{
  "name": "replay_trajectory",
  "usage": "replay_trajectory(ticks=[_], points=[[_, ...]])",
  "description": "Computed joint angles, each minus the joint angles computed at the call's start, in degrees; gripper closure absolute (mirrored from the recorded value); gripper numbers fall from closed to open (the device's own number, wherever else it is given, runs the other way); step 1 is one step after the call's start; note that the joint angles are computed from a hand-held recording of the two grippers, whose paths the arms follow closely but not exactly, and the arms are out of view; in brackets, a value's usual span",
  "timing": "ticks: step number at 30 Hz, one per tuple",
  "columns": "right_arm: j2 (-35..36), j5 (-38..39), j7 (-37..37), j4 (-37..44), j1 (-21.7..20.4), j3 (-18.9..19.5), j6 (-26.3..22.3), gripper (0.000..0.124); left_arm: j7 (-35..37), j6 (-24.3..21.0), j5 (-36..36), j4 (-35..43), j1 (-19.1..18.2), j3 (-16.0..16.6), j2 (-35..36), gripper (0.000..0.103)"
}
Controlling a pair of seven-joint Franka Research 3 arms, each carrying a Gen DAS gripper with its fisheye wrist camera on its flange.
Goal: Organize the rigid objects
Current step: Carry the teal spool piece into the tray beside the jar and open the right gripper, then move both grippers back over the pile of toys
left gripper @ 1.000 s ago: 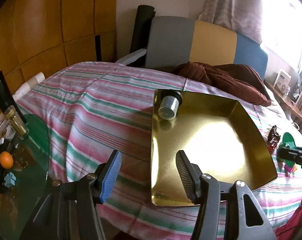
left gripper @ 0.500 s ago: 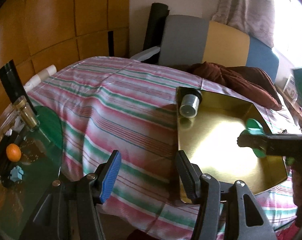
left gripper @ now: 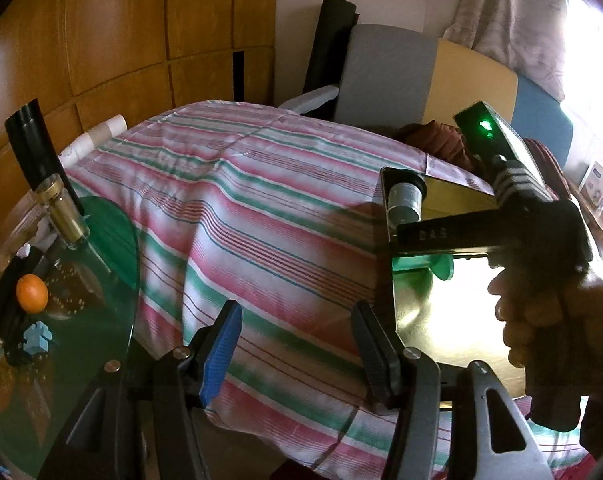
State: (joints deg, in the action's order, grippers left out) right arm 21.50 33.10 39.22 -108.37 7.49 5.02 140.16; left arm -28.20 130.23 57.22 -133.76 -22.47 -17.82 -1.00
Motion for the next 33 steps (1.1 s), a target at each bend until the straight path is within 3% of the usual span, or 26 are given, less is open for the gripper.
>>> replay_trajectory(ticks=[7,12,22,33], points=[[-4.7,9.3,-9.4,-4.2,-3.5,0.8,0.0,0.044,0.2,-0.6,0.2,0.2,-0.2,-0.3,-0.5,0.046],[-10.1,16.3,-17.8,-9.9,-3.8,-0.1,4.5,0.038,0.5,-1.6,0.7,0.9,-0.6,-0.7,-0.8,0.046],[-18.2,29.0,-32.7,-17.7,-3.0,-3.4,9.9,0.036,2.1,-3.1,1.2,2.8,-1.8,-1.4,-0.3,0.046],[-22.6,35.8,-40.3,-21.7,-2.8,-6.7,11.0,0.035,3.7,-4.4,1.9,5.6,-3.5,-1.6,1.5,0.046]])
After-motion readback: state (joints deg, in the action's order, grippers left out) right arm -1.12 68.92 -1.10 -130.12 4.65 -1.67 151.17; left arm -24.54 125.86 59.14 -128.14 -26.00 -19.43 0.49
